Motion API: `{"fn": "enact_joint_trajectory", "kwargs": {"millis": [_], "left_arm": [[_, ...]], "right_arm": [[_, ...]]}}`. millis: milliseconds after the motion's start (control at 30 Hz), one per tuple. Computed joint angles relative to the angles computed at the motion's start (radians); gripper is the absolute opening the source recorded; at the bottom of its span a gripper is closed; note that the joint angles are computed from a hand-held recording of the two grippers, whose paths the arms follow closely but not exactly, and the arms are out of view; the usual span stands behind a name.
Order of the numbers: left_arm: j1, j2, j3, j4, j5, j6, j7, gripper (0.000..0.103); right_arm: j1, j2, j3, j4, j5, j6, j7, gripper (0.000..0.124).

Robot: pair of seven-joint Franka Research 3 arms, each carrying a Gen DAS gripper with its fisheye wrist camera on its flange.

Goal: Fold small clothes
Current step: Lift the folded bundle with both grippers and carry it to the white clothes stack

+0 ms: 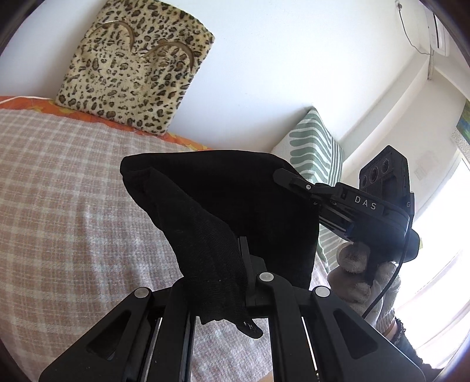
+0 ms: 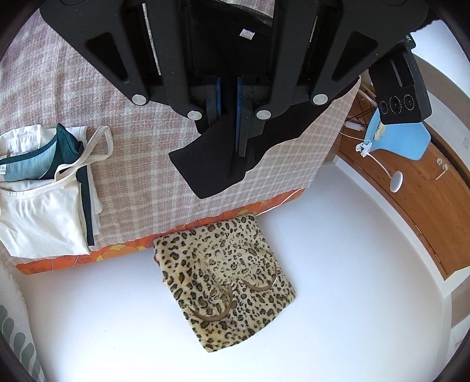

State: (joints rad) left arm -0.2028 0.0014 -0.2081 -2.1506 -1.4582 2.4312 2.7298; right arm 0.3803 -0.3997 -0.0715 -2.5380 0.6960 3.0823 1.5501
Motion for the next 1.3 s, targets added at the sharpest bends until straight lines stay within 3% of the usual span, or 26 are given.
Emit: {"fn": "enact_joint_trajectory", "kwargs": {"millis": [133,500,767,933,1100,1300], "left_arm": [[-0.026,0.05,-0.029,0.074,0.014,0.018,-0.013,0.005],[-0.078,0.238,-0.126,0.312,0.1,0.091,-0.071,0.005],[-0.107,0.442,-0.213,0.546,0.265,0.178,-0.174,0.005],[-0.137,0.558,-0.253,0.68,0.388,0.222,-0.234,0.005],[-0.18,0.673,-0.264,0.818,0.533,0.241,-0.335,0.005],[-0.222,0.793,-0.266,0.945,0.692,0.259,-0.443,0.005]], "right_arm": [[-0.08,-0.057,0.003,-0.024,-0.052,-0.045,0.013,0.008],[-0.209,-0.088,-0.087,-0.008,-0.105,-0.133,-0.077,0.008],[-0.278,-0.012,-0.153,0.07,-0.071,-0.158,-0.189,0.008],[-0.346,0.053,-0.161,0.128,-0.067,-0.169,-0.245,0.008],[-0.358,0.151,-0.197,0.209,0.021,-0.179,-0.362,0.008],[-0.404,0.287,-0.181,0.297,0.133,-0.203,-0.494,0.008]]}}
